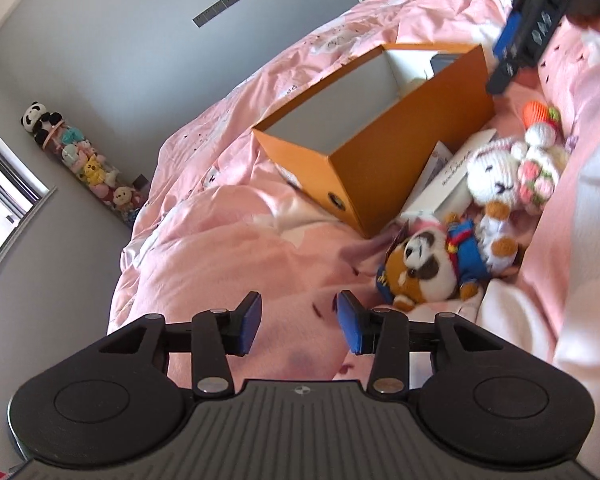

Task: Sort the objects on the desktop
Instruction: 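Move both tools down toward the plush toys beside the shoebox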

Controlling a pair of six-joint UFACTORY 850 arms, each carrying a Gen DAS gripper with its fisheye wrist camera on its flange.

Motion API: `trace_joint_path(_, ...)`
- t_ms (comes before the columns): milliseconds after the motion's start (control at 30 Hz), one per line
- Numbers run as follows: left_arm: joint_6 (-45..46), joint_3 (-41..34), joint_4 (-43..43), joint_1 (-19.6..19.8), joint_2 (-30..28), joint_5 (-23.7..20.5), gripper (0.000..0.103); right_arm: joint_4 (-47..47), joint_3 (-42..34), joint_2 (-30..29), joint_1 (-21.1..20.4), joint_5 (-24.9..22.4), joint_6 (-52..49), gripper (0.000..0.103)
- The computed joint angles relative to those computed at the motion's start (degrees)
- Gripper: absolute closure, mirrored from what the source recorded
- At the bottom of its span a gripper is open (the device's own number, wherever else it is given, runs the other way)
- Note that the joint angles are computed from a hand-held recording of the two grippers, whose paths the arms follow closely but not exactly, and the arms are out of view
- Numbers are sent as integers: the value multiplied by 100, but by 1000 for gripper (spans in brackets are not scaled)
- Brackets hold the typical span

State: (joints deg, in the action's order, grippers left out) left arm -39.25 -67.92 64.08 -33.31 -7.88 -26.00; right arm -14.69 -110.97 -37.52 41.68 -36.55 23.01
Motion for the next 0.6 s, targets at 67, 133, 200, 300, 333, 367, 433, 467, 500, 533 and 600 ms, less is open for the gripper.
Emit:
trace_joint_path(67,277,-148,-481,-3,-53,158,49,865,-98,-81,-63,-143,-612,28)
trace_joint_path(133,881,-307,-1307,-5,-120,266,48,1514,-241,-196,-109,-370,-1038,29)
trace_joint_path(200,1551,-471,-2229,-6,-209,273,48,1983,-346,-298,-129,-598,-1353,31)
trace_joint_path(300,2324,-693,-3433,11,-347,180,48,2263,-360,-364,-115,-771,-1537,32)
trace_joint_path(333,2559,-773,-3865,36,-397,135,48,2324,-376,-392,-114,-827,-1577,32)
trace_joint_path(367,2750,-840,-4246,69,-437,115,48,2331,-391,-419,-112,-872,-1562,32)
trace_joint_path(433,3007,-988,-4840,120,-525,24,48,2355,-456,-488,-119,-953,-1530,32)
trace_joint_path(467,3113,-1070,-5118,146,-575,-45,48,2492,-505,-534,-150,-994,-1571,32)
trace_joint_path(500,3160,-1168,-5330,168,-637,-129,48,2558,-529,-567,-164,-1012,-1581,31)
trace_joint_path(533,3190,-1267,-5530,188,-702,-204,48,2530,-556,-598,-164,-1024,-1548,32)
trace_joint_path(600,3077,-1531,-5884,226,-885,-433,48,2513,-567,-627,-165,-1023,-1540,34)
